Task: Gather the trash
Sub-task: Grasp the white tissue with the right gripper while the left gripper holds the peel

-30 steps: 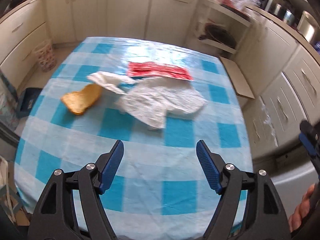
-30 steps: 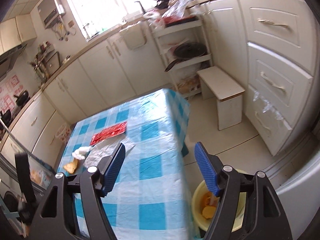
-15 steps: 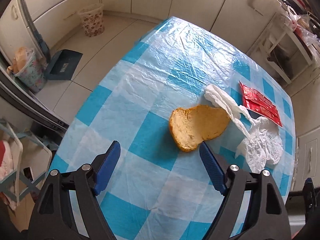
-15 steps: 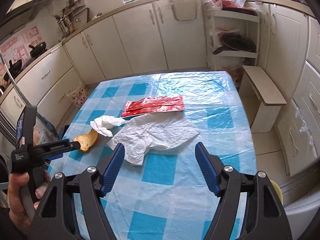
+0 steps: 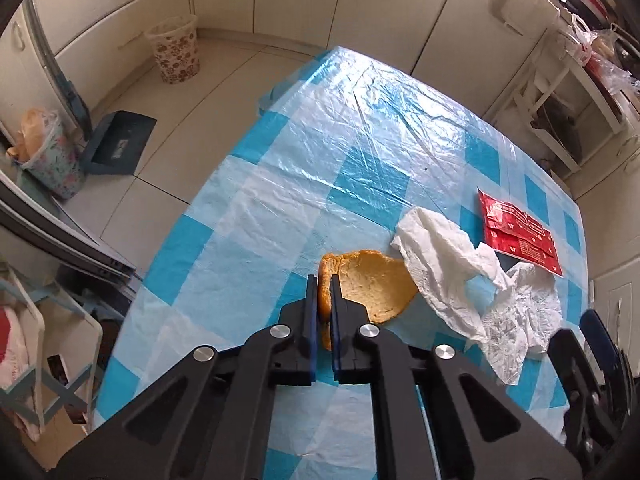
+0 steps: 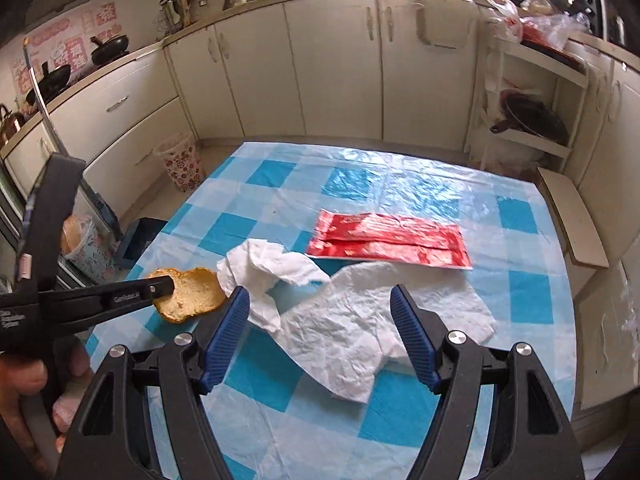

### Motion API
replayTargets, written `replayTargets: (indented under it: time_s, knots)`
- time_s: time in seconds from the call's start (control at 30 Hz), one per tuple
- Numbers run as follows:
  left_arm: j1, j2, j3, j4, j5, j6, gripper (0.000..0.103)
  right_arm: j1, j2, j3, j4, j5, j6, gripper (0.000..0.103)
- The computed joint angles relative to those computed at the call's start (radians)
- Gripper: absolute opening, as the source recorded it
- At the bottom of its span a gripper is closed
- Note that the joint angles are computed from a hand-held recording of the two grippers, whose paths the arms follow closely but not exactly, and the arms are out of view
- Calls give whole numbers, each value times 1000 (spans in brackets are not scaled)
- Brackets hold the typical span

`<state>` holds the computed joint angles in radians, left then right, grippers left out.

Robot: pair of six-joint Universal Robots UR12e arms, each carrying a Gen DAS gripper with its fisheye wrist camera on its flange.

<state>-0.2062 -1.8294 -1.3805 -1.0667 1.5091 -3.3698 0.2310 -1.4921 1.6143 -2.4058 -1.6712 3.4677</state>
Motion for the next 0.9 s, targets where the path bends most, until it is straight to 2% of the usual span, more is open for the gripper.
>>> replayTargets:
  time_s: [0.13,0.23,0.33,0.4,0.47,0.57,0.63,0.7,0.77,0.9]
  knots:
    - [26,26,-20,5,14,3,5,14,54,-49,2,18,-58,70]
    - [49,38,-30,0,23,-7,5,17,93,-87,39,35,-90,70]
    - [67,43,-34,-16,21,3,5,5,109,-99,50,143,-70,70]
    - [72,41,-31,-32,21,8,5,14,121,-109,59,188,-95,70]
    - [75,40,-30,-44,19,13,5,31,134,-124,76,196,-145,70]
    - [72,38,-29,-43,22,25,5,61,154,-144,101,148,-202,70]
    - [70,40,-30,-41,25,33,5,64,162,-150,119,150,-209,53]
    - [69,40,-29,-45,21,35,5,62,167,-157,145,158,-210,22]
    - [66,41,-29,-47,18,39,5,60,162,-153,141,156,-207,10]
    - [59,51,-35,-30,5,58,5,48,127,-129,105,140,-194,9]
